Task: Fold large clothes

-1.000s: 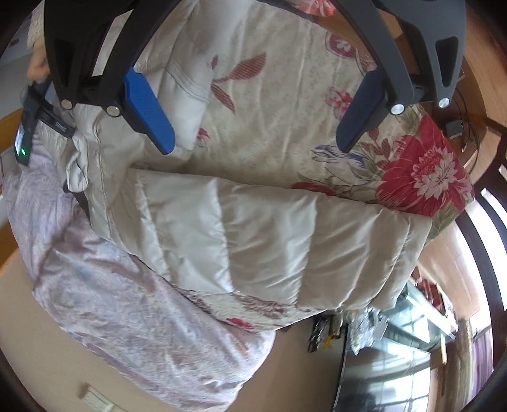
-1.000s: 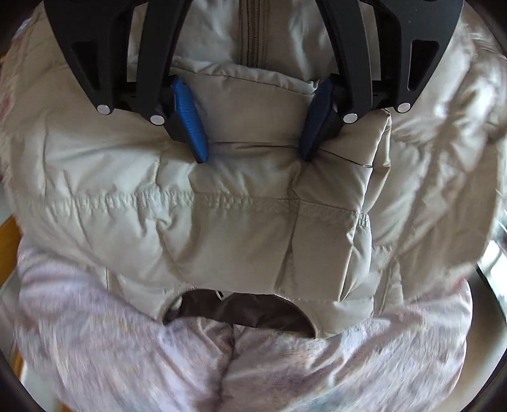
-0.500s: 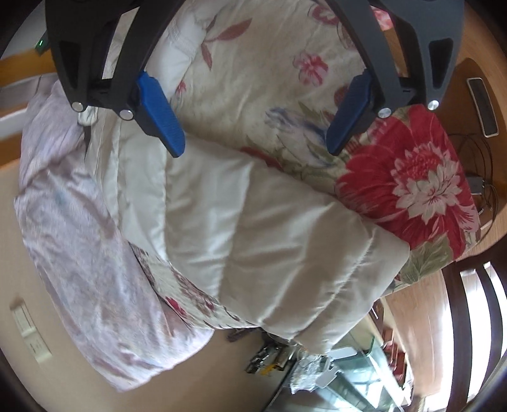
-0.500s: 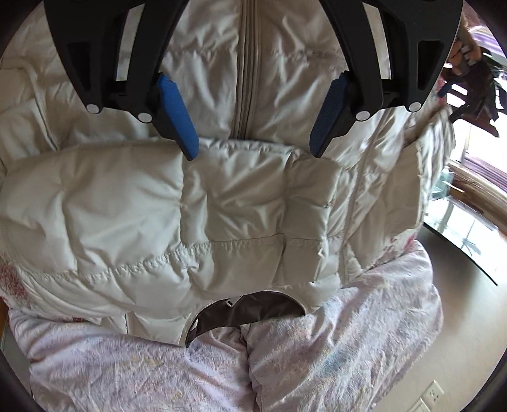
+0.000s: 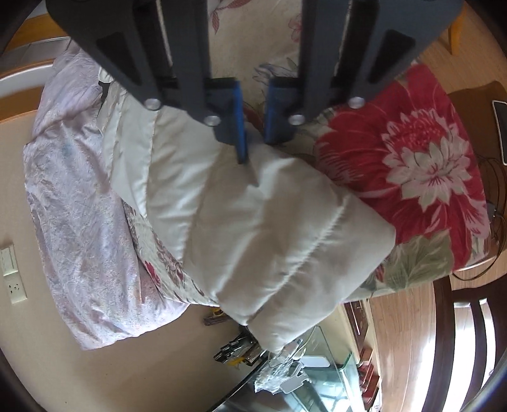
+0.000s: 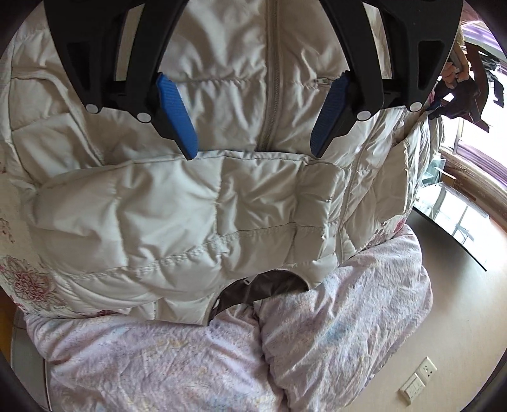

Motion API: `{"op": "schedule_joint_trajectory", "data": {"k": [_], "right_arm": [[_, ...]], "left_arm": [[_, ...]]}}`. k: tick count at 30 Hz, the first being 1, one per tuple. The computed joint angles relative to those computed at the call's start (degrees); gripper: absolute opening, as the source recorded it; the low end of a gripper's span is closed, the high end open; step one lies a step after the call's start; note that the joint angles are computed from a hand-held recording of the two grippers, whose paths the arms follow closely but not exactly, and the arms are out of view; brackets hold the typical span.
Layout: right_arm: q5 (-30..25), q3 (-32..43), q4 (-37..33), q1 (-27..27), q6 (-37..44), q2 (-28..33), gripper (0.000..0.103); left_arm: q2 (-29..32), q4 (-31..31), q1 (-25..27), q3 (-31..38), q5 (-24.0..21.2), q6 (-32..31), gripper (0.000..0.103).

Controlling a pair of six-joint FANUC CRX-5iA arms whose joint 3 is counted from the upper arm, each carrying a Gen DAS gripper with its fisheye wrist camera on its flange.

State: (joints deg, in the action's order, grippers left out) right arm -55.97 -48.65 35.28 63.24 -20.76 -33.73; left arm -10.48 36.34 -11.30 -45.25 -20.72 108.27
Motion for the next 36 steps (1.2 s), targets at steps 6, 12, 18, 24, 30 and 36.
{"op": "schedule_joint_trajectory", "data": {"k": [6, 12, 18, 24, 30, 36], "right_arm": [[-4.8, -2.2, 1.0, 3.2, -2.7, -4.5, 0.075], [-11.5, -4.2, 3.4, 8.2, -6.2, -9.3, 0.075], [-18.4, -5.6, 4.1, 13.3, -8.0, -13.6, 0.075], [-27.4, -7.1, 4.6, 20.6, -11.6, -18.3, 0.076], [-34.4, -8.5, 3.9, 26.5, -15.4, -22.3, 0.076], [-36.1, -9.5, 3.6, 28.1, -17.0, -24.3, 0.076]], "left_arm": [[-2.0, -15.1, -1.6, 8.8, -3.2, 9.4, 0.003], [-0.8, -24.2, -9.6, 21.2, -3.4, 12.3, 0.003], [5.2, -25.6, -19.6, 31.4, -1.1, 8.2, 0.003], [12.4, -18.5, -28.0, 36.6, 0.7, -3.5, 0.003], [19.9, -18.6, -32.8, 42.9, -2.2, -5.9, 0.003], [25.3, -28.1, -36.8, 50.4, -8.8, -2.0, 0.004]]}}
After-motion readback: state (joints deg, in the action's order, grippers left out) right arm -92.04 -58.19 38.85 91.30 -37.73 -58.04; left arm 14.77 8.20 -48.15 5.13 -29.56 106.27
